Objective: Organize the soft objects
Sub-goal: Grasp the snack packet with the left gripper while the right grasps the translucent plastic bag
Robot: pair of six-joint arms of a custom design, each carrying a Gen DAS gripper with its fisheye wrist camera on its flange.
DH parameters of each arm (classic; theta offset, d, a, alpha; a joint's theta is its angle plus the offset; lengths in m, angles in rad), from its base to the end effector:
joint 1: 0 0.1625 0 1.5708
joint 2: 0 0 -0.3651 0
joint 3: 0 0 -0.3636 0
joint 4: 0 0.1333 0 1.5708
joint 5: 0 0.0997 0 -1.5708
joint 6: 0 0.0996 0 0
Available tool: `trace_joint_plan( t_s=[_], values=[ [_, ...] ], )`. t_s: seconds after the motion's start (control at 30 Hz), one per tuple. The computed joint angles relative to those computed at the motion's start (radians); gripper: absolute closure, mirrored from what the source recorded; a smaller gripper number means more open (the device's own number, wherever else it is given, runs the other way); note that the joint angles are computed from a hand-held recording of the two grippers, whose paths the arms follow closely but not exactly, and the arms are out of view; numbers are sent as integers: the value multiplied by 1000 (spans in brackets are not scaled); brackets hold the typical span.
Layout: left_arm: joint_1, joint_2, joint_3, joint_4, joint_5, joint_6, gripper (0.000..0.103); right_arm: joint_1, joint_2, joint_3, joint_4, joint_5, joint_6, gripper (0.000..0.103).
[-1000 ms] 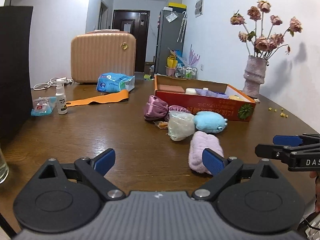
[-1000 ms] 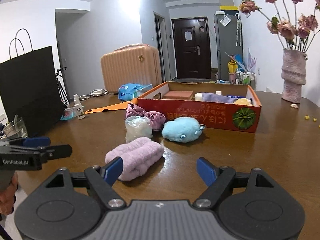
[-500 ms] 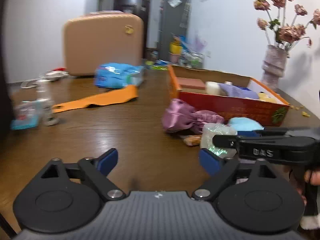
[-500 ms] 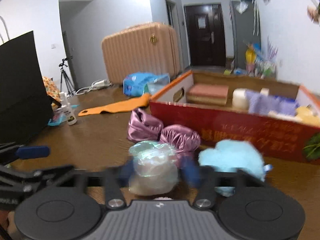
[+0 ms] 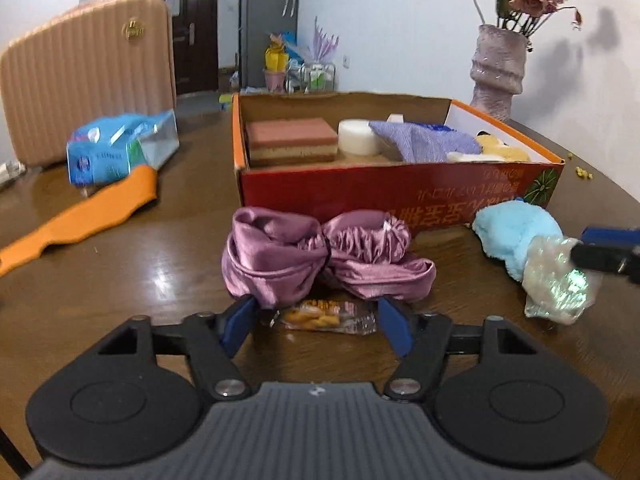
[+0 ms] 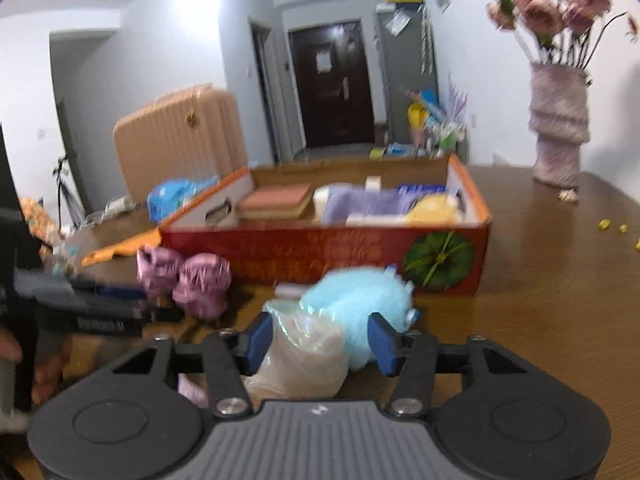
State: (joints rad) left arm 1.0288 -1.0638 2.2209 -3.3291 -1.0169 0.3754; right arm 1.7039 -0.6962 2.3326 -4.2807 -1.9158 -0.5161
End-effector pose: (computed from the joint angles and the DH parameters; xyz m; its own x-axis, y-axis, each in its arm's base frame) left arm -0.0749 -0.4844 0.1353 -0.6647 0.4301 -0.6110 0.7192 0.5899 -0.3672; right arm 0.1500 -0.3696 0.0767 -0.8143 -0.0857 0.5740 -0.5348 0.4950 -0.6848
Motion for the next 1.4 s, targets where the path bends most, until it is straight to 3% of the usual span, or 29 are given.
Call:
trace_joint_plan(
  t_s=[0.2,0.4,0.73,1.03,1.07,1.1,1.3,1.4],
  values=[
    [-30,5,48,-71,26,-42,56,7,1,2,-51,85,-49,49],
    [-73,-44,133,-95,67,-112,62,13,16,38,-64,99,-52,49],
    [-172,-232,329,-114,149,-229,62,27,49,102,-145,67,-35,49],
    [-224,-318,394,-97,161,-277,62,30,79,-8,-41,-51,-35,49],
    [-227,-326,399,-94,159,-280,62,19,77,-10,-23,-41,-22,55],
    [-228,-334,403,-92,156,-281,62,8,71,-6,-4,-25,-12,69],
    [-267,-386,439,-79,162,-299,62,24,56,51,-54,1,13,75],
    [-286,-444,458,-42,117,-330,62,53,42,106,-114,-10,13,75]
  ],
)
